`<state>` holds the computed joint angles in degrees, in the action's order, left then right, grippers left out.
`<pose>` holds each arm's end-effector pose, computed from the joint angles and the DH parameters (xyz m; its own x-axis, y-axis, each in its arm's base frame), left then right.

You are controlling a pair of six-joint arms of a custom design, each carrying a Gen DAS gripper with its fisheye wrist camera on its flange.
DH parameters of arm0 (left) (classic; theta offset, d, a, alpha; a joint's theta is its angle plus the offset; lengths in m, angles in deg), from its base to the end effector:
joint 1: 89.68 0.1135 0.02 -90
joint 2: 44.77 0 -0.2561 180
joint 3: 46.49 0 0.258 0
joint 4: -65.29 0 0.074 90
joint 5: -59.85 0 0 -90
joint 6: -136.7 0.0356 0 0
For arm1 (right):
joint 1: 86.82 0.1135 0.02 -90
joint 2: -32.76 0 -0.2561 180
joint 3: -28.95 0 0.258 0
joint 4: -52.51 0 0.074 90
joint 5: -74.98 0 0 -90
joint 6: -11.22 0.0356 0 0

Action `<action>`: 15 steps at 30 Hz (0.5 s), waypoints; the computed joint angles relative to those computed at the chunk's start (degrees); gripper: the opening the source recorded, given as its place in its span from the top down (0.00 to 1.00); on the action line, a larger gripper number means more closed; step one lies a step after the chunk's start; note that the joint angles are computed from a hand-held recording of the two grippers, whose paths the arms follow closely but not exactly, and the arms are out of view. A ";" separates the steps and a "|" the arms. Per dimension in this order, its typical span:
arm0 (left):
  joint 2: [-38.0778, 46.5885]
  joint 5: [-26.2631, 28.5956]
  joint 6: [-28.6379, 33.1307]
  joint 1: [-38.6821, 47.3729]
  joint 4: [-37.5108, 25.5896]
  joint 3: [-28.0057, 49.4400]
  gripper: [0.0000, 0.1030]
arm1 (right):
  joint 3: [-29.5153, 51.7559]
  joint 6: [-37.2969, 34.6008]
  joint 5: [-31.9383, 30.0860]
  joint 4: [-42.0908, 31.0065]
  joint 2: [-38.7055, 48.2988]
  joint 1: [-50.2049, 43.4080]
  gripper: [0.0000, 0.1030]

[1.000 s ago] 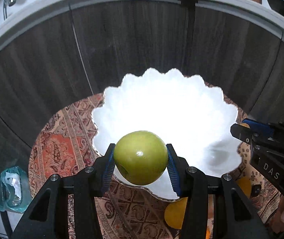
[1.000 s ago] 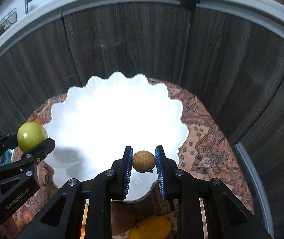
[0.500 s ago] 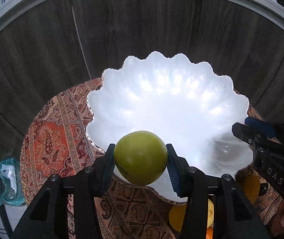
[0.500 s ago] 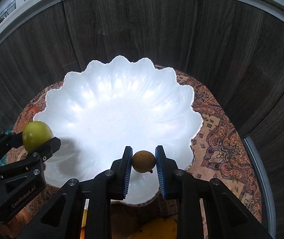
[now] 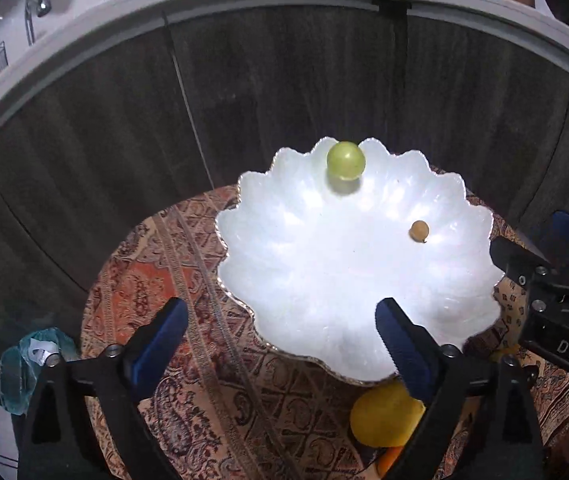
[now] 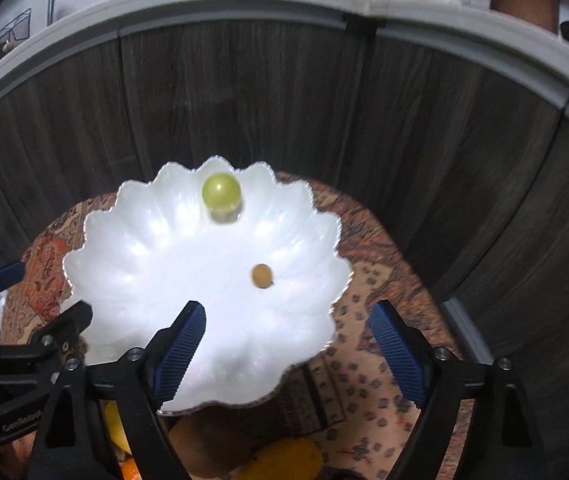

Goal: Organize fruits
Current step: 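Withdraw both open tools from the bowl back toward the remaining fruits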

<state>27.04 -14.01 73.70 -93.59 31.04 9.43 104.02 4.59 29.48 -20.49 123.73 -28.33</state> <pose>0.2563 -0.0274 0.2031 -0.5719 0.4762 -0.6679 0.5644 0.8193 0.1008 0.1647 0.2209 0.1995 -0.6574 0.2833 -0.6983 0.4497 0.8911 -0.0618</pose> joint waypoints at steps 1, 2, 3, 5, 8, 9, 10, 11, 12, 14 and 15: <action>-1.34 0.37 0.13 0.34 -0.66 -0.29 0.05 | 0.69 0.95 0.38 -1.56 0.00 0.55 0.15; -2.37 0.58 0.38 0.60 -1.18 -0.53 0.05 | 1.42 2.43 0.80 -3.51 -0.14 1.36 0.14; -3.81 0.78 0.64 0.86 -1.92 -0.83 0.04 | 1.90 3.48 1.01 -4.85 -0.32 1.99 0.13; -6.09 1.87 1.13 1.66 -3.76 -1.09 0.04 | 2.45 5.61 1.33 -7.13 -0.97 3.28 0.13; -9.70 3.11 1.73 2.59 -6.90 -1.43 0.04 | 3.48 9.48 1.66 -11.02 -1.70 5.78 0.13; -11.04 3.54 2.05 2.99 -8.02 -1.61 0.04 | 3.67 10.62 1.66 -12.02 -1.92 6.56 0.13; -12.30 4.19 2.40 3.55 -9.20 -1.75 0.04 | 3.94 12.25 1.64 -13.35 -2.00 7.58 0.13; -13.31 4.69 2.61 3.93 -10.11 -1.90 0.04 | 4.23 14.11 1.54 -14.80 -2.06 8.73 0.13; -14.44 5.11 2.94 4.39 -11.09 -2.12 0.04 | 4.46 15.64 1.38 -15.99 -2.10 9.74 0.13; -16.94 6.20 3.90 5.70 -13.47 -2.58 0.04 | 5.00 18.88 0.90 -18.17 -1.81 11.85 0.13; -17.89 6.69 4.29 6.26 -14.38 -2.80 0.04 | 5.21 20.71 0.54 -19.23 -1.61 12.99 0.13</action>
